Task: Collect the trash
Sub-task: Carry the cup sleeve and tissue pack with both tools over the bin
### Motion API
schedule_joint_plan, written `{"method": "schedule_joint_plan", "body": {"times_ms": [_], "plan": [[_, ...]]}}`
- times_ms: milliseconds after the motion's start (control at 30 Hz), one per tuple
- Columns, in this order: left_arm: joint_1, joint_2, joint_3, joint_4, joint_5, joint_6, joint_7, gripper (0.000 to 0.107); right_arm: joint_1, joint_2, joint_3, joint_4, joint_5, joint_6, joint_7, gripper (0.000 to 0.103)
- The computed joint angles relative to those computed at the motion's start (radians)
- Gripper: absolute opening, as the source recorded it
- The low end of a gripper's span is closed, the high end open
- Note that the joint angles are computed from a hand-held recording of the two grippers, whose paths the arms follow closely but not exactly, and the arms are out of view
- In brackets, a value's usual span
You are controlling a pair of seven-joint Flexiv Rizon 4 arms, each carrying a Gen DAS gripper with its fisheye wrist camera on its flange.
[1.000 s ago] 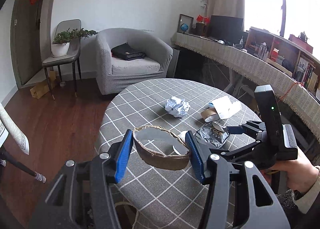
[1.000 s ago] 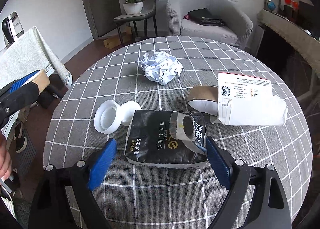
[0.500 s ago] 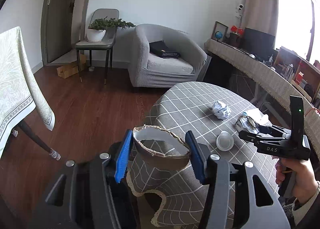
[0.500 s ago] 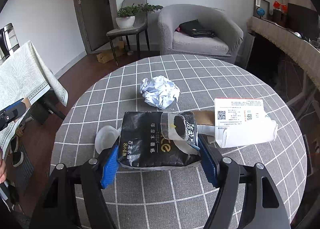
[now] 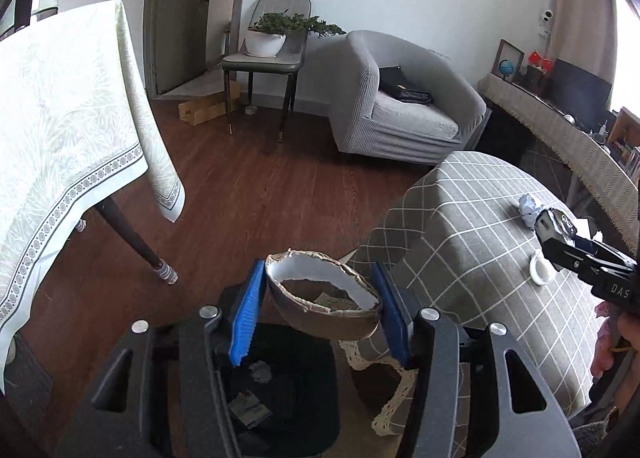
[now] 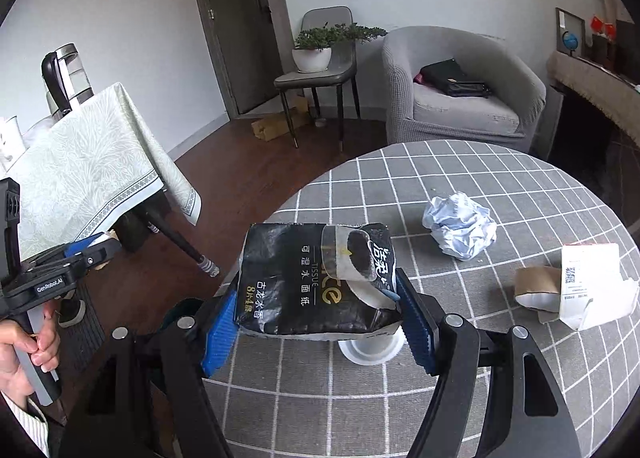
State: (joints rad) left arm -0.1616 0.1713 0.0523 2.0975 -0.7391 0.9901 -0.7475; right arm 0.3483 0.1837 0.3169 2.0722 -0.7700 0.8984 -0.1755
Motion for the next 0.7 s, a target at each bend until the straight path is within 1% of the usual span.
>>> {"method": "schedule_joint_plan", "body": {"times_ms": [67,133,367,500,600,700], "plan": [[0.013,-0.005,0.005,0.005,0.029,-0.005,-0.015,0.056,0.004,-0.029,-0.002,-0.020,-0.031,0.038,0.006,0.072],[0.030,-0.012,0.011,0.009,0.060,-0.033,-0.029,0.056,0.016,-0.063,-0.005,-0.046,-0.055,0.065,-0.002,0.072],[0.076,-0.034,0.018,0.027,0.159,-0.071,-0.044,0.056,0.089,-0.170,-0.028,-0.137,-0.068,0.084,-0.079,0.072],[0.104,-0.047,0.022,0.030,0.222,-0.095,-0.064,0.056,0.123,-0.225,-0.048,-0.172,-0.035,0.114,-0.105,0.072],[0.130,-0.063,0.025,0.028,0.275,-0.117,-0.085,0.056,0.152,-0.268,-0.058,-0.204,0.000,0.117,-0.134,0.072],[0.154,-0.079,0.029,0.020,0.316,-0.156,-0.110,0.056,0.179,-0.314,-0.069,-0.240,0.043,0.130,-0.160,0.072]]}}
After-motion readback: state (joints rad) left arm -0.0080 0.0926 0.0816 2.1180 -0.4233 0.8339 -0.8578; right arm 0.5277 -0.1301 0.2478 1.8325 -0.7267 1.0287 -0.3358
